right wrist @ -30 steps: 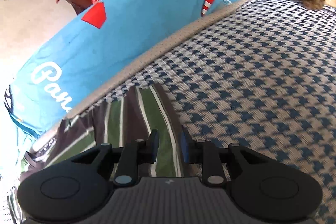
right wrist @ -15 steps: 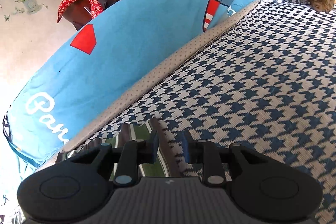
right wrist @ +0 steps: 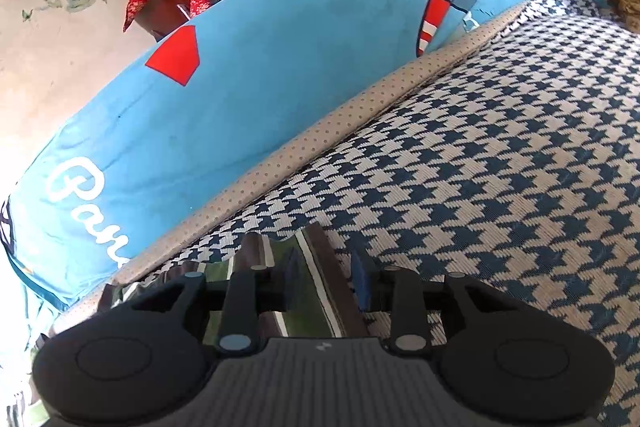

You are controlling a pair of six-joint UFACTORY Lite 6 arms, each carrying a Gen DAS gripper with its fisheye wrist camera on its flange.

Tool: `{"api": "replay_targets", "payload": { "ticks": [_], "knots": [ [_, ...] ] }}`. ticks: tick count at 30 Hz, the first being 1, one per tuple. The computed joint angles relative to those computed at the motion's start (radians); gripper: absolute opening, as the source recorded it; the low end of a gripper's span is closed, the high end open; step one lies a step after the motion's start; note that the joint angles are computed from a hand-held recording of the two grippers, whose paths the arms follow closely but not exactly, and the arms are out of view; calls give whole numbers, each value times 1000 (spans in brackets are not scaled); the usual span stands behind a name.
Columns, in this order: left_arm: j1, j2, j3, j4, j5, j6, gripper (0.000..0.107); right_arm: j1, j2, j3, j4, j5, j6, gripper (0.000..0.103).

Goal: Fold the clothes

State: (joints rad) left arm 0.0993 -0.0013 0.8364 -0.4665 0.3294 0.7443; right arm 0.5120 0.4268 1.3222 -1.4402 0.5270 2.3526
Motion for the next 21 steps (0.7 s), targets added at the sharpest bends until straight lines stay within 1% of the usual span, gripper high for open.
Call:
{"api": "replay_targets", "payload": {
  "ticks": [4,6,7,8,11,16,21],
  "knots": [
    [-3,-2,-4,5,-5,-6,103,12,35,39,20,28,-67,30],
    [-6,-4,-7,9,-8,-11,103,13,45,50,27,36,-91,25],
    [-7,-5,-8,9,-10,-13,103,13,47,51,27,38,-93,21],
    [-9,-6,-9,10,-12,-14,103,12,46,49,21,35,-86,16],
    [-15,-6,-10,22,-16,-30,103,11,42,35,-11,26,-55,8],
    [-16,-5,-8,23,-15,-32,103,31,47,50,5,71,-72,6],
    [-19,-4,-6,37,-16,-48,103,59,40,76,71,196,-141,5]
  ]
}}
